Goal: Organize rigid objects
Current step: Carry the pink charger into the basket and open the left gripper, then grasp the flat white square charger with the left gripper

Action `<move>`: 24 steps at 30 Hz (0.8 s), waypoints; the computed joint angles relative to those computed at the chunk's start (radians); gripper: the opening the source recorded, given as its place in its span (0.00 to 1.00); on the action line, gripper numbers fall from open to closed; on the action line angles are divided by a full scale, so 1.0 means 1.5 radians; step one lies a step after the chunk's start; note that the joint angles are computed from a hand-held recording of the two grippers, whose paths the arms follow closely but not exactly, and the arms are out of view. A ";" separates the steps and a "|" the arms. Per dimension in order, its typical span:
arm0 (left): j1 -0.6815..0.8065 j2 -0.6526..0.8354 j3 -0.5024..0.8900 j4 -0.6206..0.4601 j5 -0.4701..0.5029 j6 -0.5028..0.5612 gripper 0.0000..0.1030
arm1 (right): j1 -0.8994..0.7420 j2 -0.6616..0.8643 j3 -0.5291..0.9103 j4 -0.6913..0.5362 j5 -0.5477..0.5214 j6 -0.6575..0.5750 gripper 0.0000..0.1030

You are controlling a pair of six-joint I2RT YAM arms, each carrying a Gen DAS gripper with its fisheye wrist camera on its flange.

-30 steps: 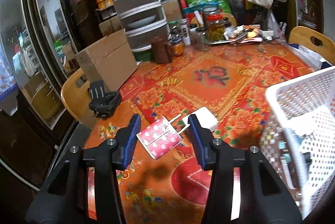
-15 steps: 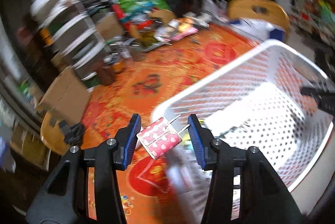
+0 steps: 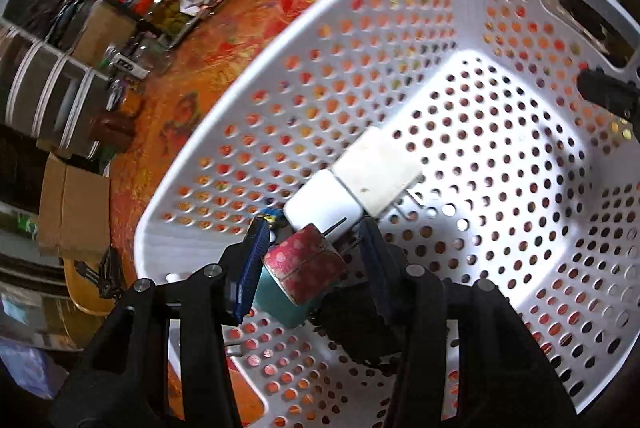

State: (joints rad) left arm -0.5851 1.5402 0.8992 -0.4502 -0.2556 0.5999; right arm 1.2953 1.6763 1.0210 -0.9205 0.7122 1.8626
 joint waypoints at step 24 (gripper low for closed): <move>0.421 -0.034 0.240 -0.147 0.422 0.076 1.00 | -0.005 -0.003 -0.004 0.005 -0.010 -0.005 0.24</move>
